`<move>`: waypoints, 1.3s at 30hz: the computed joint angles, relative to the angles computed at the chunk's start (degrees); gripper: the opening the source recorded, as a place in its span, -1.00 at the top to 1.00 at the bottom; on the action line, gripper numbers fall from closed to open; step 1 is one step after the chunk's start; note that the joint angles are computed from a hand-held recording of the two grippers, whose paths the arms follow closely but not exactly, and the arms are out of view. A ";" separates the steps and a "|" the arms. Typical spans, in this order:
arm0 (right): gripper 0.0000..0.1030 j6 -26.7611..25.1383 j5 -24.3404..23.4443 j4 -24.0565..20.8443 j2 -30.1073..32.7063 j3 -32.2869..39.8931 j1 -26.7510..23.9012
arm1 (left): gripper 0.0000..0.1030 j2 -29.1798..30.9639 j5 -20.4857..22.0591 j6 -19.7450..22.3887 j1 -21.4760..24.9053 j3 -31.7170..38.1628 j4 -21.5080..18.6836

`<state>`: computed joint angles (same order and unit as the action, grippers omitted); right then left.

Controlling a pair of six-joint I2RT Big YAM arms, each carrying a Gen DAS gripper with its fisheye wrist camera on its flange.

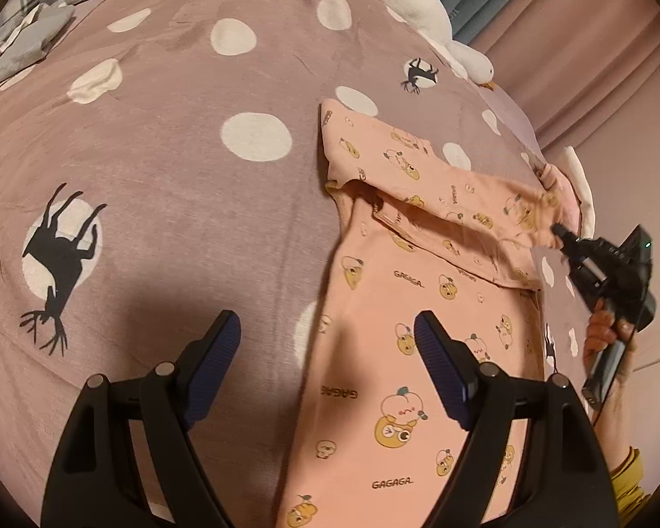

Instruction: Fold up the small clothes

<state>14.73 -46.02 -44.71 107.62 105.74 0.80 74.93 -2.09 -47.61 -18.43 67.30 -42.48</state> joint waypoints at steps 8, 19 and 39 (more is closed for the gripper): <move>0.79 2.09 12.11 -2.97 0.61 -0.93 -0.81 | -0.57 2.23 0.57 1.31 -1.03 2.15 -1.53; 0.79 -9.32 11.28 -6.66 3.05 1.41 2.17 | -0.57 4.08 1.43 1.95 -2.24 3.59 -1.63; 0.79 -25.29 17.76 -5.73 -16.89 -25.37 -0.06 | -0.54 -3.37 3.66 0.96 -7.29 -4.04 5.19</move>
